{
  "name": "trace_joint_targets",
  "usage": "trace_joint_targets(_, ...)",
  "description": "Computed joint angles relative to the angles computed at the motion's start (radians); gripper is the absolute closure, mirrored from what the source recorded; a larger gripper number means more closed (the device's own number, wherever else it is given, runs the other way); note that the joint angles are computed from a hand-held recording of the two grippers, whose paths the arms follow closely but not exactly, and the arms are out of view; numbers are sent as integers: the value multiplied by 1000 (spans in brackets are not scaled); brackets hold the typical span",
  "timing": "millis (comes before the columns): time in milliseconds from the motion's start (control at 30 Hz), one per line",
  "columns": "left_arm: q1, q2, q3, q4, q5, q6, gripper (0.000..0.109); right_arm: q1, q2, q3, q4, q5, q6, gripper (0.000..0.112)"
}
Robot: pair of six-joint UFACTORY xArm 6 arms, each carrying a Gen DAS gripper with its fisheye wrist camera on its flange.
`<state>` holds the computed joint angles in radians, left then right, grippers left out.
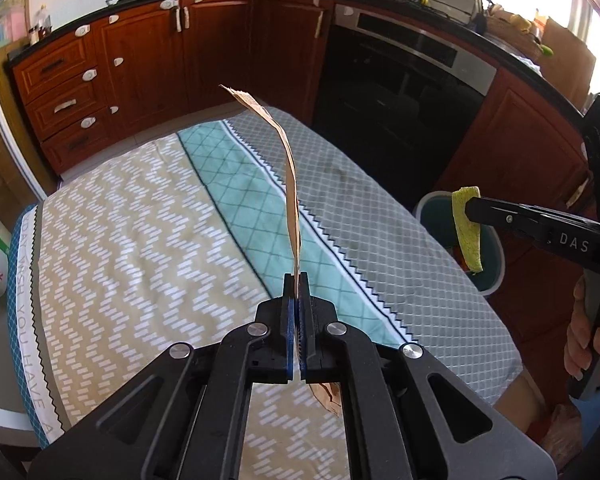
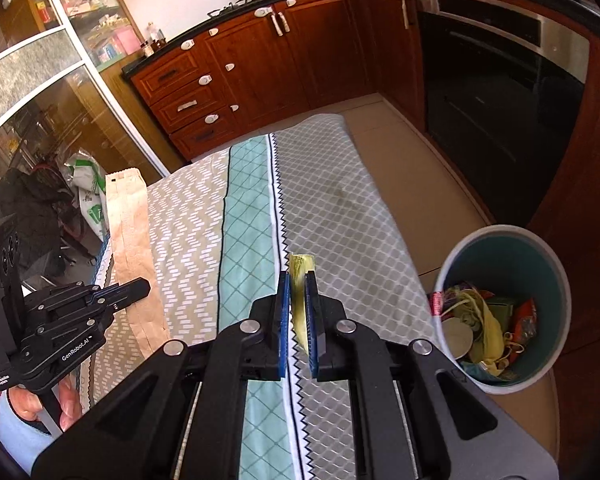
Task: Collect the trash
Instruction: 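Carry the paper strip and peel over the bin and open both tools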
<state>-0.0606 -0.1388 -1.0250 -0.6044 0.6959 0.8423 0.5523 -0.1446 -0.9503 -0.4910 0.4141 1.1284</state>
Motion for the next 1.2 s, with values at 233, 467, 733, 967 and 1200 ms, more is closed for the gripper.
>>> trace_joint_targets(233,-157,-2,-14,26,-6,-38,107,-92,-233,199,-44,33,49,105)
trace_joint_targets(467,-326,77,-90,46,-2,-98,107,-198,-418,369,-5,47,24,105)
trace_joint_targets(733,-475,222,-211,82,-4,-174,106,-307,-493,487,102,8,-61,105)
trace_joint_targets(967,-542,351,-317,84,15,-199,106,-370,-487,515,183,5,-143,105)
trace_joint_targets(1200,-569,459,-398,77,32,-204,106,-407,-443,512,229,1,-194,105)
